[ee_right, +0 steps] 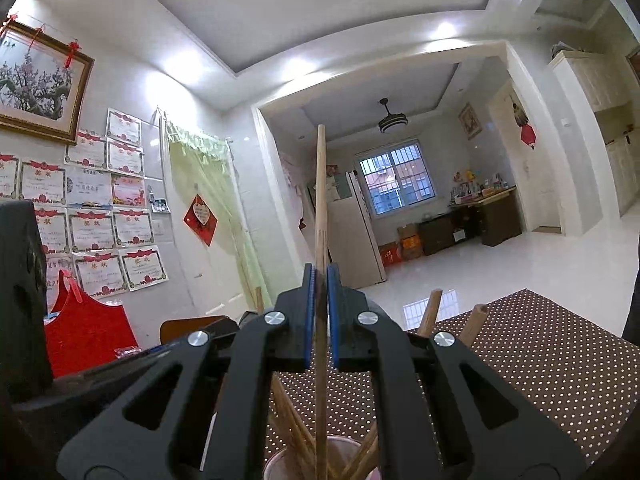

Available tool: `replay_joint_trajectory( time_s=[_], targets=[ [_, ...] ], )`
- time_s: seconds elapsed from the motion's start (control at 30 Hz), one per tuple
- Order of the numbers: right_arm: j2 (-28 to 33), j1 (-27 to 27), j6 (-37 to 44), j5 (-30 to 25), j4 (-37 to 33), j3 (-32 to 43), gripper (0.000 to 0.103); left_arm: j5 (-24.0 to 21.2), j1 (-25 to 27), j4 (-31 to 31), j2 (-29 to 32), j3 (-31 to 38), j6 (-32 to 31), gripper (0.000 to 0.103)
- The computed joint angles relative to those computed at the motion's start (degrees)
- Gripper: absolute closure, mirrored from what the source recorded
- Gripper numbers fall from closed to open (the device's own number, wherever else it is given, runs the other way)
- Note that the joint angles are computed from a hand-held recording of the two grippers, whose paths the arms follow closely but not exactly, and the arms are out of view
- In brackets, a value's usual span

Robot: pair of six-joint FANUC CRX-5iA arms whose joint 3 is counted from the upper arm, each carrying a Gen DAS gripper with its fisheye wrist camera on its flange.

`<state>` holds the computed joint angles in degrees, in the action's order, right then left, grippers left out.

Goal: Organize utensils
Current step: 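Carry both chopsticks over the pink cup and release them inside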

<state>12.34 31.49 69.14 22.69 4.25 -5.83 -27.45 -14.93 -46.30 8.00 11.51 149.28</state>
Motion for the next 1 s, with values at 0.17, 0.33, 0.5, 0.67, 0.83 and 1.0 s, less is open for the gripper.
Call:
replay_joint_trajectory(
  time_s=[0.17,0.33,0.5,0.67,0.83,1.0],
  targets=[
    [-0.14,0.59,1.92,-0.09,-0.39,-0.36,0.096,-3.21,-1.01,-1.51,-0.16,1.03,0.51,0.069],
    [-0.39,0.86,2.27,-1.31,0.55,-0.77,0.096,-6.26,-1.13,-1.49,0.19,2.22,0.09,0.067],
    [-1.08,0.82,2.14,-3.12,0.97,-1.06,0.096,-7.51,0.01,1.95,0.4,2.69,-2.68,0.067],
    [-1.63,0.44,0.51,-5.64,2.49,-1.66,0.096,-7.71,0.54,3.68,0.34,2.69,-4.58,0.063],
    [-1.91,-0.05,-4.71,-7.43,7.94,-2.78,0.095,-7.57,1.11,6.04,0.52,2.66,-7.0,0.06],
    [-2.58,0.47,0.3,-8.85,2.83,-2.01,0.05,-6.93,0.97,5.64,0.02,2.2,-6.58,0.056]
  ],
)
